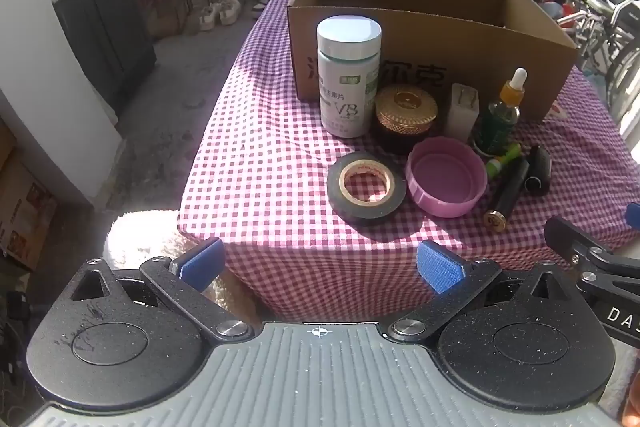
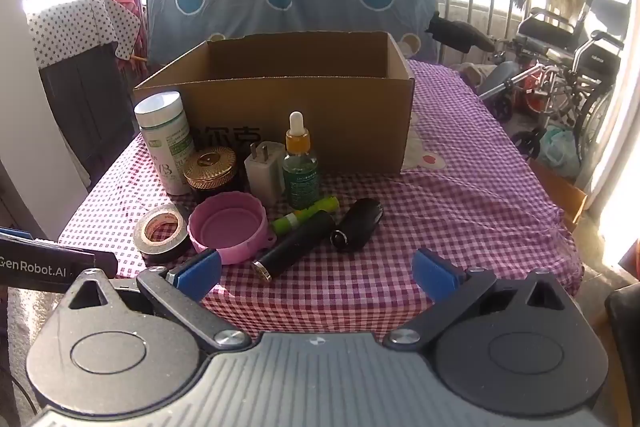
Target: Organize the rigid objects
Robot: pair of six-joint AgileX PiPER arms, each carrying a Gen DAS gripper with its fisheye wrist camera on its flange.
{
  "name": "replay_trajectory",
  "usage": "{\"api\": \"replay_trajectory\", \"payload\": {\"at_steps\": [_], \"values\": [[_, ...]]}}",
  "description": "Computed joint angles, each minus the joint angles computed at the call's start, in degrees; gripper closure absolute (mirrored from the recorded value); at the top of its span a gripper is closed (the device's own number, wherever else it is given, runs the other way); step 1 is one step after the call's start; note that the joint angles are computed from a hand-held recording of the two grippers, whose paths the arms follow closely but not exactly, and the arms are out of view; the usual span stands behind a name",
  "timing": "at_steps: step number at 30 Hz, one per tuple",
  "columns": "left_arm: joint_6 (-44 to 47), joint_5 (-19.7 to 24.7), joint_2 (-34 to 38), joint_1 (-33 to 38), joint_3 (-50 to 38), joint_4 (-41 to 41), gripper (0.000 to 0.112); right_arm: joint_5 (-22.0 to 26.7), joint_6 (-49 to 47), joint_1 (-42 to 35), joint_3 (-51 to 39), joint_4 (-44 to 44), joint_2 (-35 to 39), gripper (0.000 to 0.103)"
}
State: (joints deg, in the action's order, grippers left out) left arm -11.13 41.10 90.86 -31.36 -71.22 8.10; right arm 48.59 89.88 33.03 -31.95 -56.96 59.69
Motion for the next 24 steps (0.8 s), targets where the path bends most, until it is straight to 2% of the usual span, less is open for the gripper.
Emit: {"api": "replay_trajectory", "payload": {"at_steps": [3, 7, 10, 11, 12, 24], "values": [[-0.5, 0.3, 0.2, -0.2, -0.2, 0.7, 0.01, 0.7, 0.9, 1.0, 0.0, -0.9, 0.1, 0.0], [-0.3, 0.5, 0.5, -0.2, -0.6, 1.1, 0.01, -1.3, -0.6, -1.2, -0.2, 1.5, -1.0, 0.0], [-1.4, 0.8, 0.0, -1.0, -0.7, 2.3, 0.01, 0.4, 1.3, 0.8, 0.3, 0.4, -1.2, 0.0], [-1.6, 0.7, 0.1, -1.2, -0.8, 2.7, 0.01, -0.4, 0.0, -0.3, 0.1, 1.1, -1.5, 0.0], [-1.7, -1.2, -0.9, -0.7, 1.4, 2.3, 0.01, -0.8, -1.0, -1.0, -0.1, 1.7, -1.7, 0.0], [-1.8, -1.2, -0.9, -0.8, 1.5, 2.6, 0.01, -1.1, -1.0, -0.7, -0.2, 1.8, -1.5, 0.0]]}}
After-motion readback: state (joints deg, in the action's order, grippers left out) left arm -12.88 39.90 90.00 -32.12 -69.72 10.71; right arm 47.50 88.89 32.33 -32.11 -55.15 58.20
